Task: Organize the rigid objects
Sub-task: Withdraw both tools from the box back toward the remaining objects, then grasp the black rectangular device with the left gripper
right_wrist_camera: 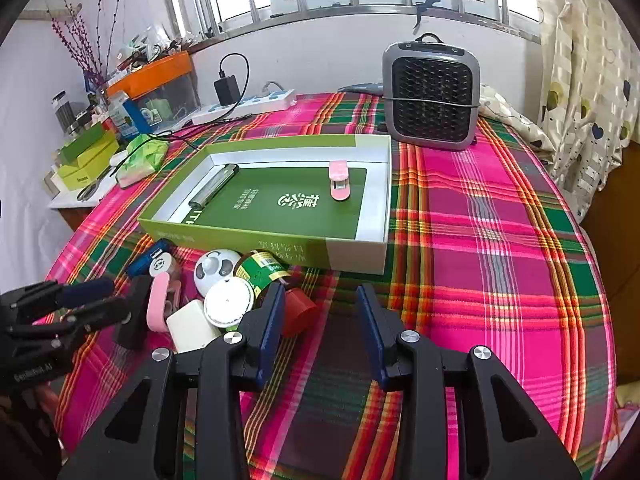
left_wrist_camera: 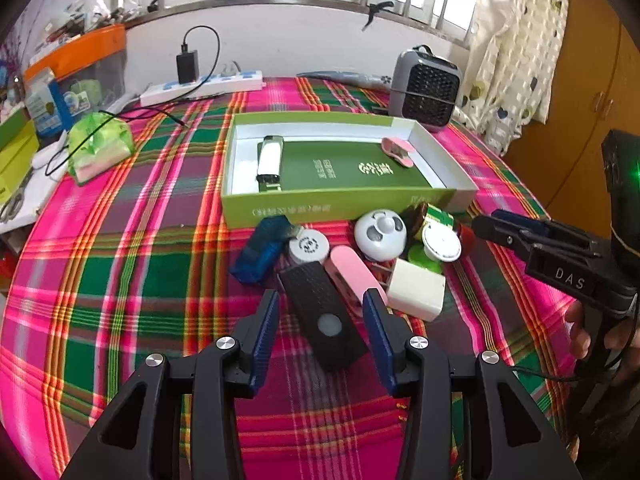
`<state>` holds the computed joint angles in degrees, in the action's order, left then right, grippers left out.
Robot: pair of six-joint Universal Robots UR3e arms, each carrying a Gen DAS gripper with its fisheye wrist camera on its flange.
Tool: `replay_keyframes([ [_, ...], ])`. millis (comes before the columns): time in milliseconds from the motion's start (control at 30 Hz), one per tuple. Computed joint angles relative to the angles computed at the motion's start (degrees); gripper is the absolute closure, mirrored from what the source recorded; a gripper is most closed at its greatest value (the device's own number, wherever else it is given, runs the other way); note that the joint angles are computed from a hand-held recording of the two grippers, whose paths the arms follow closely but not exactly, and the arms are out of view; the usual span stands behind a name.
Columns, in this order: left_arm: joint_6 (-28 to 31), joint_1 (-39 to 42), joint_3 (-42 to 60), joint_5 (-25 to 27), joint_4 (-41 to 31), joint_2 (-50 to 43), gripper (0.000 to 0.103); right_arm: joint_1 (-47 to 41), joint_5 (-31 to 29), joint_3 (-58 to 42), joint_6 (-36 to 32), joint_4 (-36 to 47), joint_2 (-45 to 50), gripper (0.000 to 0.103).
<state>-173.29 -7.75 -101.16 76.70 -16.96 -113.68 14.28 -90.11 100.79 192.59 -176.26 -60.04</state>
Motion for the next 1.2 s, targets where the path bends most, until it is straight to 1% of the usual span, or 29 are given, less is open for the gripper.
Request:
replay_keyframes([
  [167,-0.3,-1.1,0.3,2.2,-0.8,-1.0,0.061,-0.1,0.3,0.7,-0.2,-0.3,-0.2,0.064],
  [267,-0.4,-1.2,1.0,2.5,-0.9,-1.7,0.06,-0.1,0.4,0.9,-0.2,-0.5,-0.3,0.064],
  [400,-0.6,-1.6,1.7,4.7,-0.9,-2.5,0.061,0.0,0.3,1.0,-0.1,-0.6,-0.3,0.064],
  [600,-0.3,-0.6,2.3,4.1,-1.2,-3.2,0.061,0.1,0.3,0.6,-0.3,0.1,-0.1,0.064],
  [733,0.8,-1.0,5.1,3.9,-2.7,-5.2,0.061,0.1,0.2,0.0,-0.3,0.8,0.1,0.064],
  [867,0.5,-1.2,7.8,4.6,-3.4,-7.0,0.061,0.3,-0.3,-0.5,-0.2,1.5,0.3,0.064],
  [933,0.4,-0.8,8.1,4.1,-3.3,-7.3,0.061,0.4,-0.5,-0.9,-0.2,1.8,0.5,0.064],
  [1067,0.7,-0.6,8.1,4.7,-2.8,-7.6,0.061,0.5,-0.5,-1.5,0.0,2.1,1.0,0.064],
  [1200,1.1,0.0,7.8,3.7,-2.9,-7.3,0.061,0.7,-0.7,-2.3,0.0,2.5,1.4,0.064],
])
